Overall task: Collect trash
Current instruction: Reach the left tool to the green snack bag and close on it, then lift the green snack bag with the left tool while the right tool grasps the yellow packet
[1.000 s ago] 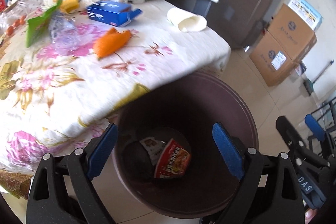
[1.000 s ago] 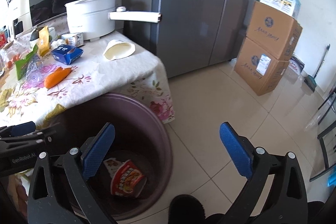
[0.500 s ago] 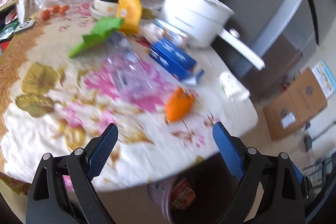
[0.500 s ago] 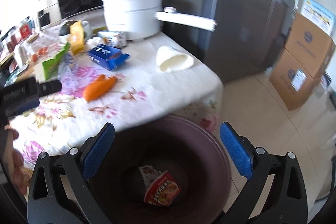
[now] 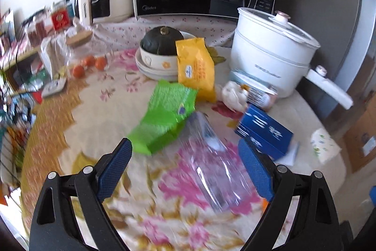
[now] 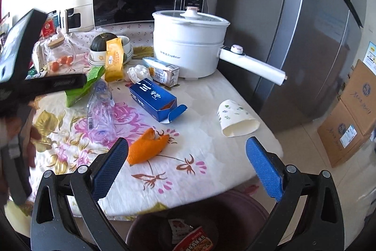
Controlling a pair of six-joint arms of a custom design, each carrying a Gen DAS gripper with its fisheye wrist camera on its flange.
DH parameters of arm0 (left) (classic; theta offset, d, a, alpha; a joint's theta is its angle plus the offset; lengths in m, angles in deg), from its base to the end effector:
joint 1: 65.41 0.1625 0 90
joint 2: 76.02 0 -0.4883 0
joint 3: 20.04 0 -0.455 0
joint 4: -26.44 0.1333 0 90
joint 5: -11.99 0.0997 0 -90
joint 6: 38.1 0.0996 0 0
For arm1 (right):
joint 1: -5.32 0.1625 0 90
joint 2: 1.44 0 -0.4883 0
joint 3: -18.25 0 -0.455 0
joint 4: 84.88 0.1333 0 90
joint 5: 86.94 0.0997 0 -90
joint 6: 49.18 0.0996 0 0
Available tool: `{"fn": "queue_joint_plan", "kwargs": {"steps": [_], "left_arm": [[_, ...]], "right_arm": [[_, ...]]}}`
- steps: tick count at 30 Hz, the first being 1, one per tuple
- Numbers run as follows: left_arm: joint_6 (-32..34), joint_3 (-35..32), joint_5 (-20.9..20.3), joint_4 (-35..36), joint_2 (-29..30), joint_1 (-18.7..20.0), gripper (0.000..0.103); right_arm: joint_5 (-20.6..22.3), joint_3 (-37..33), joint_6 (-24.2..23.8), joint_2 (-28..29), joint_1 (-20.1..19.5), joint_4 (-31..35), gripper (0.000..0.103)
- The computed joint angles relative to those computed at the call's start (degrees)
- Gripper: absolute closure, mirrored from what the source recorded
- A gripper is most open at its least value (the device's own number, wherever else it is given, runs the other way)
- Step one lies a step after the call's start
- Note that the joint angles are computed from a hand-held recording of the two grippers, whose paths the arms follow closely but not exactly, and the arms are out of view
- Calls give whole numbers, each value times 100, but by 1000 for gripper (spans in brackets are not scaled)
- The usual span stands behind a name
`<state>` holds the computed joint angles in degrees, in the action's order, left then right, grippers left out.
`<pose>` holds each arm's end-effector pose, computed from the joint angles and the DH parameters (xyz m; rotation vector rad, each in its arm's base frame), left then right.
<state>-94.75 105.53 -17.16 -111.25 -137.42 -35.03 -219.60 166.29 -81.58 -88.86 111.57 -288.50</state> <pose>-0.3319 -0.4499 0.1069 0.2429 2.1844 -0.9249 0.1650 -0.3308 0.2894 0.4990 -2.1098 0.9338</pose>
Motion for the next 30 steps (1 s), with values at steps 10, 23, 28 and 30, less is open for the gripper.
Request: {"fn": "queue_joint_plan", "kwargs": {"steps": [10,23,28,30], "left_arm": [[537,-885,59,373,603,673,14],[862,-596,-743,-917,286,1210,87],[808,-56,-765,-1697,-215,1129,91],[623,232,-793,-2026,-512,1035,92]], "right_arm": [[100,-334,71,349,-32,45,7],[34,-472,148,411,-253,180,7],[106,-509,166,482,-208,300,7],[242,-612,292,513,-169,578,7]]}}
